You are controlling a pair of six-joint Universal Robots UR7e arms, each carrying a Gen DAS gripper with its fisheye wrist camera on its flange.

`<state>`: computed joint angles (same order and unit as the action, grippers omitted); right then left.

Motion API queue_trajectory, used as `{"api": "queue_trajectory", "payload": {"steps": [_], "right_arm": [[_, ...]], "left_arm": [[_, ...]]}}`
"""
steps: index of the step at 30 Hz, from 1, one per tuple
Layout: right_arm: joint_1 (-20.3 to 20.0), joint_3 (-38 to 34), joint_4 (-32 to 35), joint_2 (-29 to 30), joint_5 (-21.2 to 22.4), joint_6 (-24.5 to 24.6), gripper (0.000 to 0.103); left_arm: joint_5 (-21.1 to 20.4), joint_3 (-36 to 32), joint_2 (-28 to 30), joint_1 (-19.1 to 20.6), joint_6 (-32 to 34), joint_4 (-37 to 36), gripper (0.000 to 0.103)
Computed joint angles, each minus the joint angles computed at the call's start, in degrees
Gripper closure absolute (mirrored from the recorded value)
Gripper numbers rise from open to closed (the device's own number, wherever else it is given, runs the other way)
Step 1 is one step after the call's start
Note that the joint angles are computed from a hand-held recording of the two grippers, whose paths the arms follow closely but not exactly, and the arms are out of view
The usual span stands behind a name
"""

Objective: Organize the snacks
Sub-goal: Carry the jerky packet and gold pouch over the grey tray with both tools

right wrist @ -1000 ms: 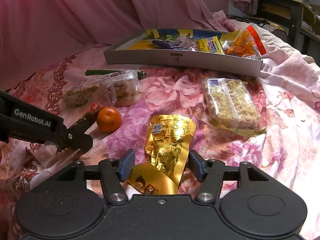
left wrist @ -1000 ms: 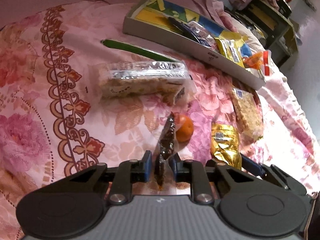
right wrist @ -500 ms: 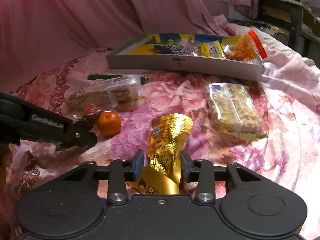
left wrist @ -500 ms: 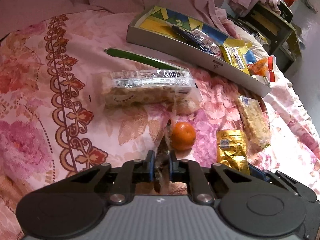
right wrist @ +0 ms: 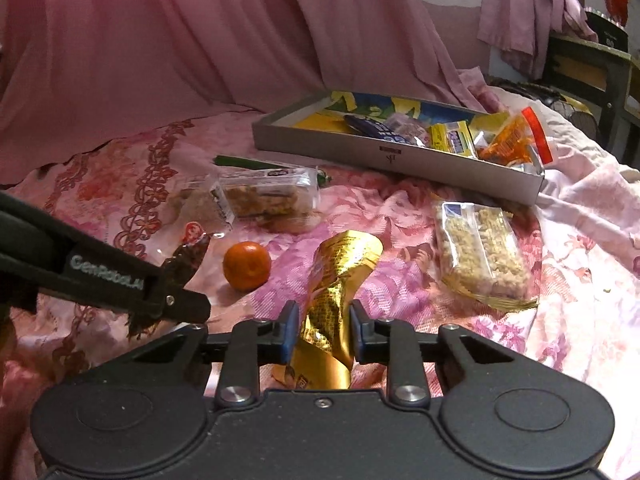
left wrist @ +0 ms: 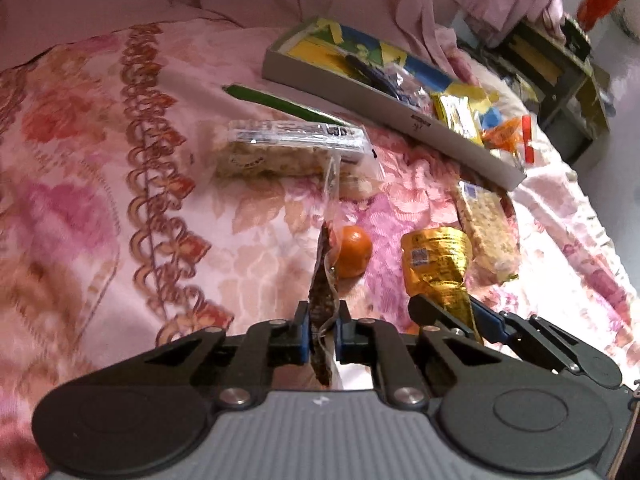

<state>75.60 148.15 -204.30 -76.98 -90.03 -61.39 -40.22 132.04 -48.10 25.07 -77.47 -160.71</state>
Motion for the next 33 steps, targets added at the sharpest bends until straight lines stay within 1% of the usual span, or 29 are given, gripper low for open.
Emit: {"api": "queue_trajectory", "payload": {"steps": [4,7,11,13,16,20,25,27,30,33], "right_arm": [[-0.8,1.6,-0.3,-2.0,2.3,-1.8,0.075],[-1.7,2.8,-0.5,-4.0,5.3,-3.4,0.075],[-2.8,4.1,-1.6,-6.1,8.8,-5.6,0.075],[-3.0,4.1,-0.8,-7.4,10.1,-5.0,0.075],[-3.2,3.3,2.4,-10.1,11.2,-2.4,0.075],[-3.7,2.7,5.9,-13.7,14.0,-0.7,0.075],[-4.3,1.6,6.7,-16.4,18.1,-1.1,0.075],[-4.2,0.2,7.6,-16.8,19.3,-1.0,0.075],[-3.2,-3.1,7.2,-15.3,20.3,-0.5,0.075],[-2.5,-7.3,4.7,-11.6,21.5,-0.4,0.075]], "left_arm": [[1.8,1.4,-1.1,-2.8,-5.3,1.9,0.092],[1.8,1.3,-1.4,-3.3,-6.1,1.1,0.092],[2.8,-0.2,-1.1,-4.4,-7.5,4.4,0.092],[3.3,-0.7,-1.0,-5.0,-8.9,5.8,0.092],[4.1,-1.8,-1.1,-5.5,-10.7,8.9,0.092],[5.8,-3.8,-0.5,-5.9,-11.3,11.4,0.092],[8.9,-7.9,1.8,-5.4,-5.0,11.6,0.092],[10.0,-9.4,2.8,-5.0,-1.9,9.5,0.092],[11.1,-12.0,3.7,-3.6,2.1,8.1,0.092],[12.6,-15.0,4.3,-1.7,6.4,7.2,0.092]]}}
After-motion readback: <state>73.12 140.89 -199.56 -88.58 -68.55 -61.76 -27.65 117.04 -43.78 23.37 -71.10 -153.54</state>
